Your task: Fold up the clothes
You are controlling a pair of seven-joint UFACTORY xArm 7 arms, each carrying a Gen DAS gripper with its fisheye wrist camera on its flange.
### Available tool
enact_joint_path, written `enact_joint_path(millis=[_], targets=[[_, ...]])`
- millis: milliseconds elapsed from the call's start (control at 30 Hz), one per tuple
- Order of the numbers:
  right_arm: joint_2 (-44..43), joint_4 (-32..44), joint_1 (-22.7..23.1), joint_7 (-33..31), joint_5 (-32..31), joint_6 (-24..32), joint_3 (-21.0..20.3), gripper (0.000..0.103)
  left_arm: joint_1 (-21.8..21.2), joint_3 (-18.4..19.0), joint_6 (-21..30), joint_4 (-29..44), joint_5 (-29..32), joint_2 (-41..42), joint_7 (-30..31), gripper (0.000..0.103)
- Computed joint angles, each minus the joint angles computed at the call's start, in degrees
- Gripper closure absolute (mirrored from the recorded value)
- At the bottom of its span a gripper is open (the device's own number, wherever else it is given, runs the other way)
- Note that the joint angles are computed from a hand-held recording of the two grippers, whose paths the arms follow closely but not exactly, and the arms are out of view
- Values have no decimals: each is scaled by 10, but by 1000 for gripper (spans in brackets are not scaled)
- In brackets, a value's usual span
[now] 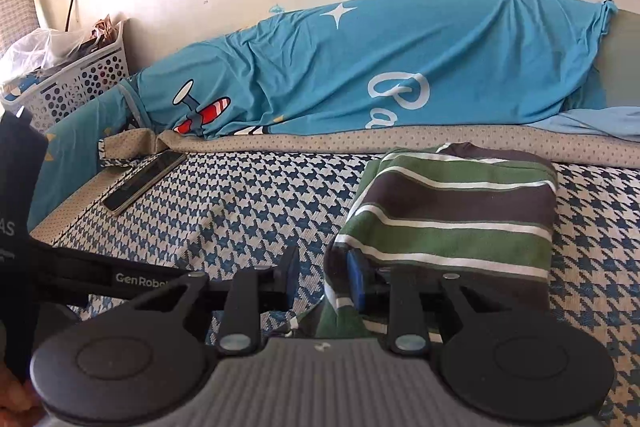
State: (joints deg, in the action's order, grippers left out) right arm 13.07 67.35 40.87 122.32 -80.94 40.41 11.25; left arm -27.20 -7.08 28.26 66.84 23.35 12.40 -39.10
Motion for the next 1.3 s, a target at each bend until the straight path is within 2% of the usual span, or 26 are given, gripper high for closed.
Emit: enact_joint_path(millis=[200,367,500,600,733,867,1067,1300], targets=[[-65,-60,-1,10,21,43,22,77,-1,-8,-16,-7,-7,-4,23,0],[-99,-98,-7,1,77,73,49,76,-10,-14,-36,-33,9,-18,53,0],[-121,-120,-1,1,111,106,73,76,6,-38,-68,-86,-58,-53,140,0],[-136,-134,6,20,129,124,89,76,8,-47,-92,-127,-83,-82,184,0],[-149,-143,17,32,155,153,110,72,5,-51,-110,-172,-73,-116,188,0],[-156,-146,35,48,169,190,131,69,3,-62,-114,-215,-130,-150,234,0],[-160,-146,62,67,217,251,153,68,16,-83,-129,-267,-59,-194,192,0],[-159,-152,98,127,304,313,177,67,5,-84,-135,-307,-107,-225,229,0]])
